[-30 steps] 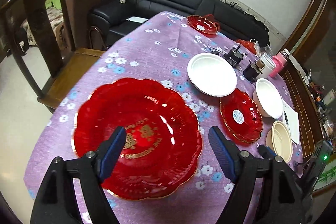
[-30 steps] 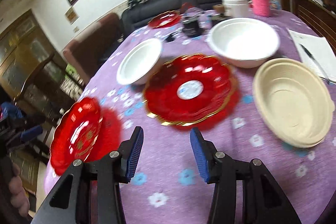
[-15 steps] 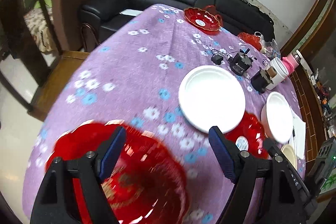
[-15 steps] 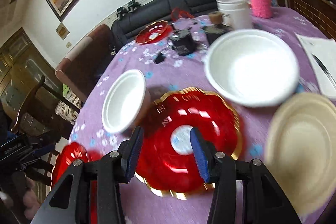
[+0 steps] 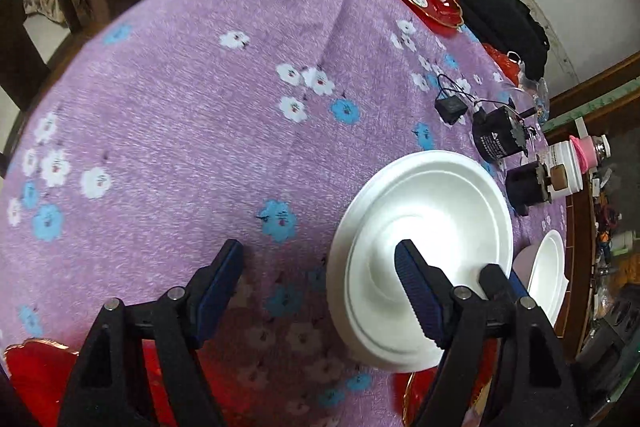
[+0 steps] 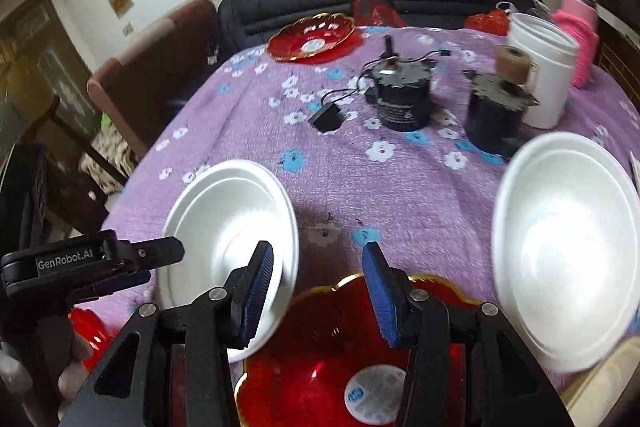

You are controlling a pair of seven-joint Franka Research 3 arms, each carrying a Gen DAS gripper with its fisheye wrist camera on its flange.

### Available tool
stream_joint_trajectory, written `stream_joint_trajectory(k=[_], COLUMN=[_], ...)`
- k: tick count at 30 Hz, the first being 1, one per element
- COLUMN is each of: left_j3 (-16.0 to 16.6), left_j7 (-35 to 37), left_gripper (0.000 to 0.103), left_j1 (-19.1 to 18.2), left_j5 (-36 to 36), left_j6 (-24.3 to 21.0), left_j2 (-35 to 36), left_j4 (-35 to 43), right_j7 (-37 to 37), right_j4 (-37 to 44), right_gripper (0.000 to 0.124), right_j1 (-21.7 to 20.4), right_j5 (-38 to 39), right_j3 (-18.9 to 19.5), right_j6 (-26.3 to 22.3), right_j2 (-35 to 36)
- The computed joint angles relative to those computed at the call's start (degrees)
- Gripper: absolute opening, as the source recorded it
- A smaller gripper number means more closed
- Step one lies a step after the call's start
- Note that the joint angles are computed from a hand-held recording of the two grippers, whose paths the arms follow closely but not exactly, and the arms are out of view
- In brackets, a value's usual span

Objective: Organize plates and bowls

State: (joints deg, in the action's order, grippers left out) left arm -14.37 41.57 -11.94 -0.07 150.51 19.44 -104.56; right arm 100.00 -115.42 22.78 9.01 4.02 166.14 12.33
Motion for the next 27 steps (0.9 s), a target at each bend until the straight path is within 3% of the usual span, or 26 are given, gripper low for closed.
stream_joint_trajectory(k=[3, 5, 6, 8, 10, 20, 27], left_j3=[-0.5, -0.6, -0.4, -2.7, -1.8, -1.7, -0.7], left_j7=[1.6, 2.4, 2.4, 7.0, 6.1, 5.8, 7.7], left_gripper=[0.069, 0.056, 0.051, 0.021, 0.021, 0.021, 0.021], left_j1=[0.1, -0.2, -0.6, 1.0, -0.2, -1.1, -2.1], left_j5=[-0.3, 0.1, 0.6, -2.7, -1.9, -3.5, -9.9], left_j6=[-1.0, -2.1, -2.5, -2.3, -3.0, -0.3, 3.0], left_j2=[1.5, 2.5, 2.6, 3.3, 2.7, -7.9, -21.2], left_j4=[1.8, 3.2, 3.6, 4.1, 4.0, -5.7, -19.6], right_j7=[0.4, 0.4, -0.7, -2.8, -1.1, -7.7, -14.6], right_j4=[0.9, 1.3, 1.6, 2.1, 1.2, -5.5, -10.3], right_gripper=[0.050, 0.044, 0.033, 0.019, 0.014, 0.014, 0.014], right_j1=[0.6, 0.6, 0.1, -0.9, 0.1, -0.5, 2.5], right_j5=[-1.4, -1.5, -0.4, 2.3, 1.6, 9.2, 18.5], right_j3=[-0.4, -0.4, 0.3, 1.6, 0.7, 3.7, 5.2], right_j6=[-0.5, -0.9, -1.4, -2.3, -1.7, -0.2, -1.5], right_j2=[0.9, 1.3, 1.6, 1.8, 0.9, -8.6, -15.5])
